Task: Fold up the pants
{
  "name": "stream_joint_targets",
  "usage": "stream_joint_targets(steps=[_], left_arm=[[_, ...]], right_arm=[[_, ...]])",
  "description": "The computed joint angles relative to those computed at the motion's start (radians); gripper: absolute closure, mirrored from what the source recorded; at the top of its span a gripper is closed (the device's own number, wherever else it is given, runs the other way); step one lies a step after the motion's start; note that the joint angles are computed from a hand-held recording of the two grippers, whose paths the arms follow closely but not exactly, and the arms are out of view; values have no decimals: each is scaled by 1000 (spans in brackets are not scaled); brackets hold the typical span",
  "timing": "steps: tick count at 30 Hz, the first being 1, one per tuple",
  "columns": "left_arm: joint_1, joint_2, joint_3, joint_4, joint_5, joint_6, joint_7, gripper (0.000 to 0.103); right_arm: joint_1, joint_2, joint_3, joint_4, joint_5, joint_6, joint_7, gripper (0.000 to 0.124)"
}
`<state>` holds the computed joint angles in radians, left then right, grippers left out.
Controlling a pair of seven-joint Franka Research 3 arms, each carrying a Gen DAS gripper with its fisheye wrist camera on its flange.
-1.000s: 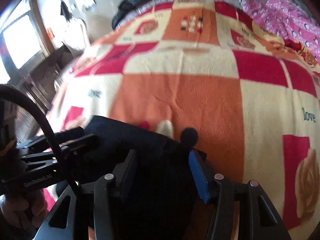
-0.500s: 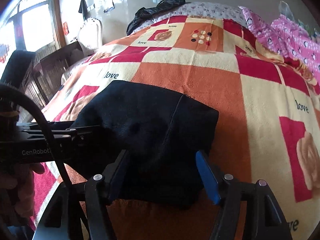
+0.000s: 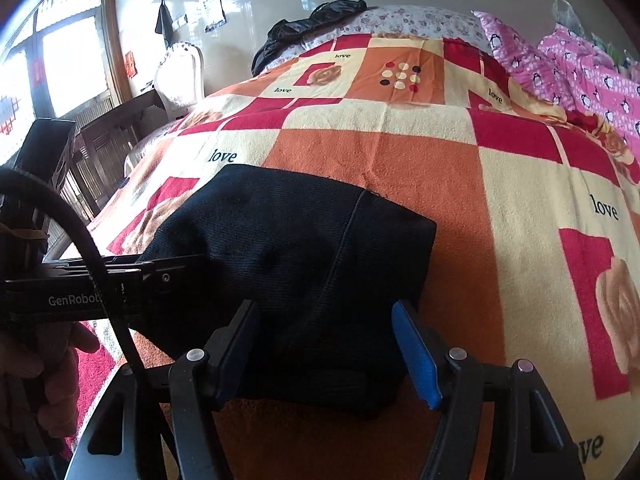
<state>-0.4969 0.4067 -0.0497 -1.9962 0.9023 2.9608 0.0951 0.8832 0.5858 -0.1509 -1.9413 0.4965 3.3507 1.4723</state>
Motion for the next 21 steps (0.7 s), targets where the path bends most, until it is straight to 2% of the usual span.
stream_joint_targets(steps=[12,14,16,18,20,21], left_arm=[[-12,3,8,8,27,-13,-17,25],[15,-7,-25,4,-13,-29,38,26],[18,-47,-27,-26,-16,-26,44,28],[-10,-119,0,-81,61,-33,-27,28],[-41,-218,34,-159,248,-22,-202,28],[-49,-258,34,-188,323,-45,-273,28]], right_arm=[[-1,-2,3,-3,8,4,-6,58],[5,-1,-3,-2,11,5,-7,58],[9,0,-6,-3,16,9,-6,58],[2,-14,2,-18,13,12,9,58],[73,-59,-72,-49,57,-59,23,58],[100,-108,-93,-101,78,-51,61,58]])
